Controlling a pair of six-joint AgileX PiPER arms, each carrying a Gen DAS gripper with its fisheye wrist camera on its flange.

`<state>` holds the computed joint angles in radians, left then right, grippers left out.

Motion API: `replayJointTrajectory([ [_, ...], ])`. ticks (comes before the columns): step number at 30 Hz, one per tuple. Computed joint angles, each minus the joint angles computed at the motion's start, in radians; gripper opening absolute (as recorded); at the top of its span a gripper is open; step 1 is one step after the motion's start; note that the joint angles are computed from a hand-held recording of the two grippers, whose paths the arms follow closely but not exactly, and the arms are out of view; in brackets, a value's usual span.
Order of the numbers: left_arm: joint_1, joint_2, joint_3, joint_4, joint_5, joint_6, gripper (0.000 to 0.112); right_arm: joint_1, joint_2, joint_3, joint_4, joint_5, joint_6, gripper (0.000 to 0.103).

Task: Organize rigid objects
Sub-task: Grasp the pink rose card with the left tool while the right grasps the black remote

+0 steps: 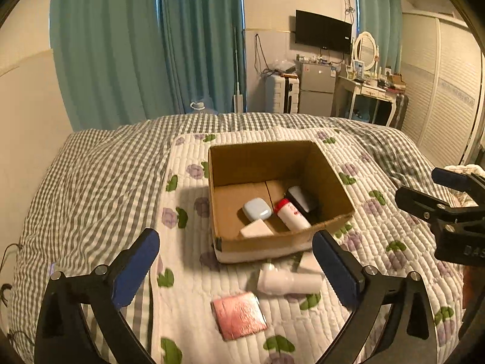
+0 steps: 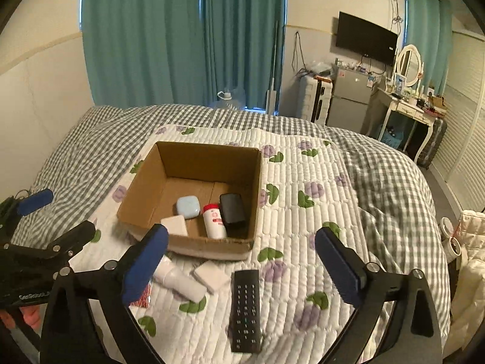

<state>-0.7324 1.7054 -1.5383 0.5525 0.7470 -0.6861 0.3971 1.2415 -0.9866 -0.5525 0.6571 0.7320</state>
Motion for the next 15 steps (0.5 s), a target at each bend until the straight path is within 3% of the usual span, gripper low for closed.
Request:
replayJointTrajectory([
  [7, -0.039, -0.015, 0.153, 0.096, -0.047, -0.174, 0.103, 0.088, -0.043, 0.17, -0.178, -0.01, 0.199, 0.102],
  [10, -0.043, 0.021, 0.193, 0.135, -0.062, -0.237, 0.103, 0.075, -0.003, 0.236, -0.238, -0.058, 0.269, 0.102],
  [15, -0.031, 0.098, 0.214, 0.114, -0.094, -0.278, 0.103, -0.008, 0.08, 0.328, -0.238, -0.206, 0.283, 0.102],
])
